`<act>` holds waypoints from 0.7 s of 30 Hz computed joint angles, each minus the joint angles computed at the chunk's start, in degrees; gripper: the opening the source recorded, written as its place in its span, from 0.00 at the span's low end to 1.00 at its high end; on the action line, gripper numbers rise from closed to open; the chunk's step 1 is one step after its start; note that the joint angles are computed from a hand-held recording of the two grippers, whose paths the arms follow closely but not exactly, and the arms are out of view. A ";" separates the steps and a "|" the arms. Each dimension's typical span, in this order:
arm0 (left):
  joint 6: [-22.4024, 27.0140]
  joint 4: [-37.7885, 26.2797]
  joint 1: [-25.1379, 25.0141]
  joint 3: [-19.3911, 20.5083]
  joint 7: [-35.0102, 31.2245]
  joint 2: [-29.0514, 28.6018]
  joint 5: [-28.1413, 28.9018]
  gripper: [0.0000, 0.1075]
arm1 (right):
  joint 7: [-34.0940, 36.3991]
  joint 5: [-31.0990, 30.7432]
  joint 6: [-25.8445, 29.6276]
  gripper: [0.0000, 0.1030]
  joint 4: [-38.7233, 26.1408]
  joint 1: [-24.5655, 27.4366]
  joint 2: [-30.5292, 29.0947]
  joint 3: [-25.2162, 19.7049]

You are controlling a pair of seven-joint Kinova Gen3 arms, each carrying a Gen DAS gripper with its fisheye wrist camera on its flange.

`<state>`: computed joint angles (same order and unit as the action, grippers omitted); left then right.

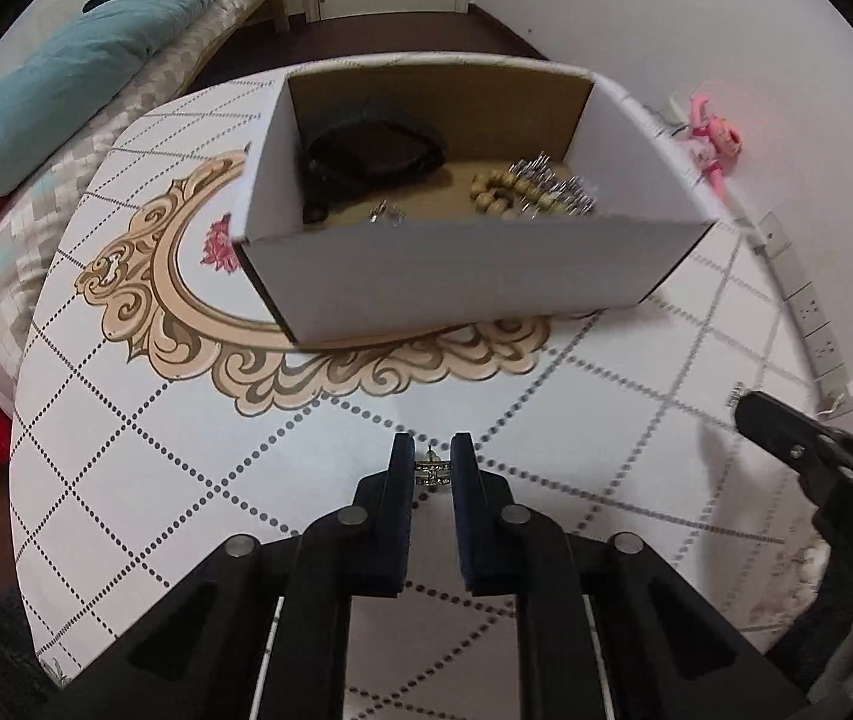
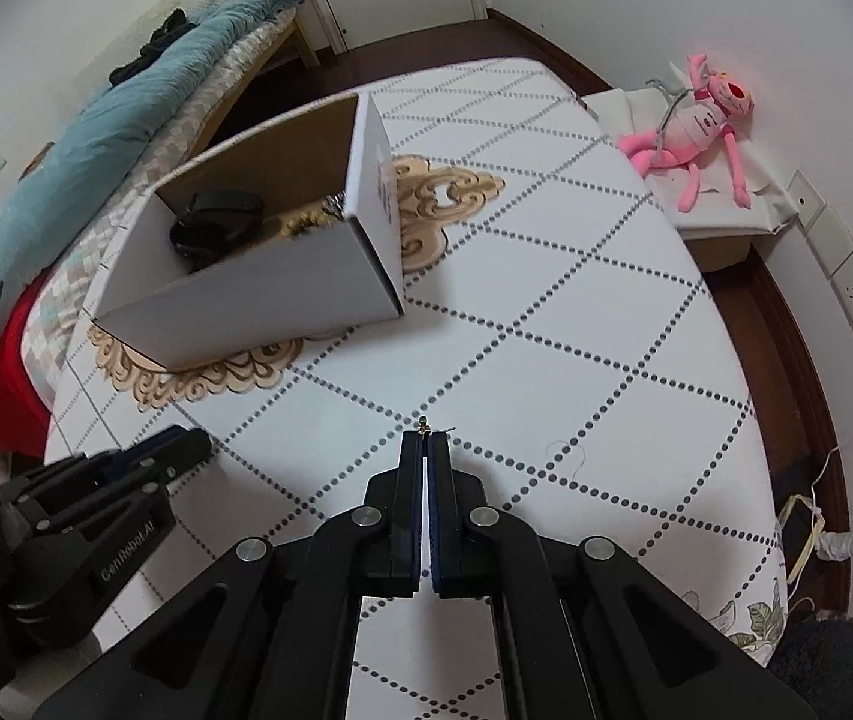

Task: Organize jewelry
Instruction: 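Carry both charms over the white box and open both grippers inside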

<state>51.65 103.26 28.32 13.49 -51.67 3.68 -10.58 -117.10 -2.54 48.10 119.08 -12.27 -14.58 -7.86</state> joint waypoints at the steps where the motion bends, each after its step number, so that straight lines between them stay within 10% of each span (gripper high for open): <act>1: -0.01 -0.56 -0.66 -0.27 -1.48 -0.90 1.82 0.09 | 0.37 -0.40 0.19 0.02 -0.38 -0.13 -0.36 0.31; 10: 3.96 -12.65 -6.37 -1.87 -11.25 -1.68 8.05 0.09 | 7.48 -4.14 1.64 0.01 -11.00 -1.09 1.94 2.84; 21: 14.48 -23.47 -7.77 -5.10 -11.85 8.10 7.86 0.16 | 14.60 -3.63 13.45 0.02 -30.27 -0.18 20.80 3.63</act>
<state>66.13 79.79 20.55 8.39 -63.52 11.78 -2.72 -102.49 -6.18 61.55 88.81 -12.46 6.22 -4.22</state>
